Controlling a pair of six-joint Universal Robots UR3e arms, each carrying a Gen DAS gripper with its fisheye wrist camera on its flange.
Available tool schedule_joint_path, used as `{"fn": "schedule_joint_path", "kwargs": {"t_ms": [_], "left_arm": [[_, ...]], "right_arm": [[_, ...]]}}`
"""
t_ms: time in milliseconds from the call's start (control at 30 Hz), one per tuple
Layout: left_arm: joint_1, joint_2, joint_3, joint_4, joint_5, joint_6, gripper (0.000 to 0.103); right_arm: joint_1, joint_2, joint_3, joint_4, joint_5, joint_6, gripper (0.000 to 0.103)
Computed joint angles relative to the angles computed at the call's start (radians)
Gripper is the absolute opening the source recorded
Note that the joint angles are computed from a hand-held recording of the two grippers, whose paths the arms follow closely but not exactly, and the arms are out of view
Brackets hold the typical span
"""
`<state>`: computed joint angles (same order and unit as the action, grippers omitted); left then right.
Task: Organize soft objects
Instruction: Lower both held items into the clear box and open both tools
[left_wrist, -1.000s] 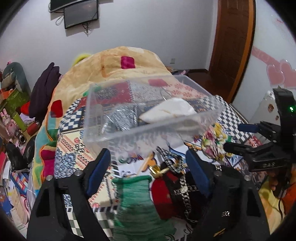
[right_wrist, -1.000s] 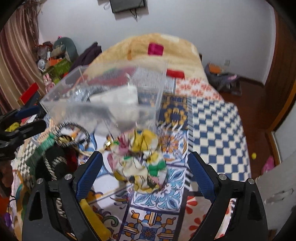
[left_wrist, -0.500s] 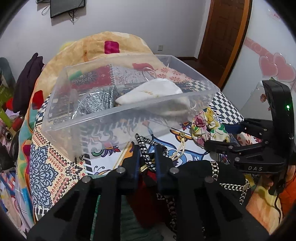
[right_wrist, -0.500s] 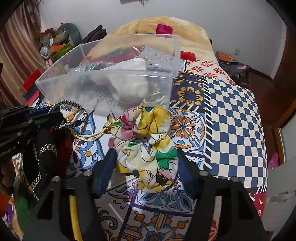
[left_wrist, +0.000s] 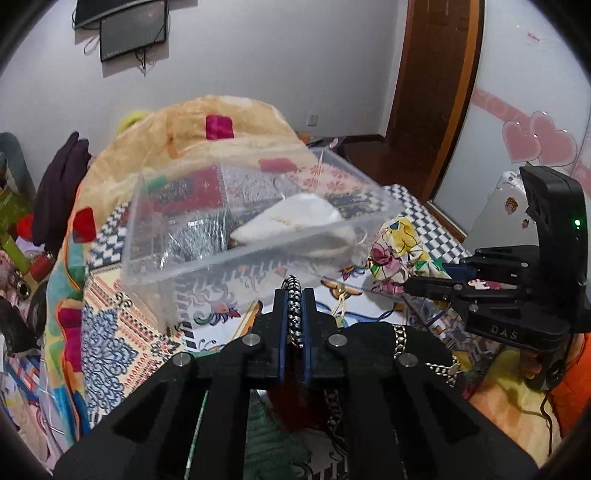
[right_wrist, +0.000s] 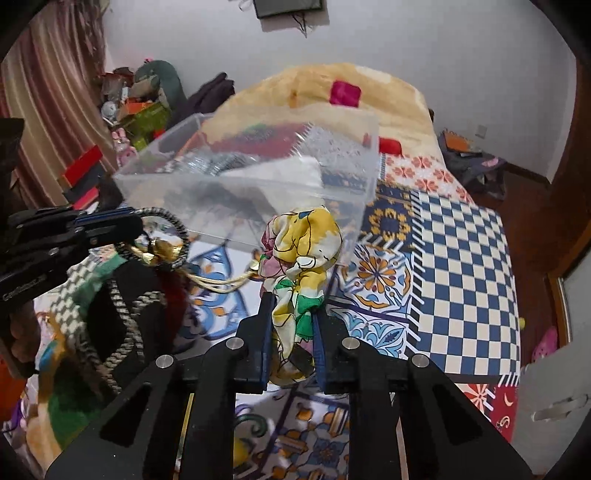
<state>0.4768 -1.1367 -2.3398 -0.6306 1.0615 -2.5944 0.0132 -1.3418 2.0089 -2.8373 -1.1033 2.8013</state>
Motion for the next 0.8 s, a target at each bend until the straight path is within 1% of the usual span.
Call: {"fn": "schedule_joint_path", "kwargs": {"t_ms": [133,267,400,633,800], "left_arm": [[0.04,0.07,0.015,-0.061,-0.051,0.017,0.006],[0.067,0.095,0.038,-0.063,-0.084,0.005,0.006],[0.1,0.089,0.08,-0.068,-0.121,-0.009,0.006],[0.097,-0.027,0.161,0.031,-0.115,-0.077,0.006],[0.054,-0.144,0.219,0.135,-0.072,-0.134,0.006]], "right_arm": [[-0.018,-0.066,0.042,-0.025,0.052,-0.016,0.016],[-0.015,-0.096,0.039,-0.052,0.066,-0.001,0.016],[0.004,-0.086,-0.013,-0.075,0.061,0.031,0.016],[0.046,-0.007,-0.153,-0.099,0.046,0.087,0.016],[0.08,0.081,-0.278,-0.073,0.021,0.115,0.017]]}}
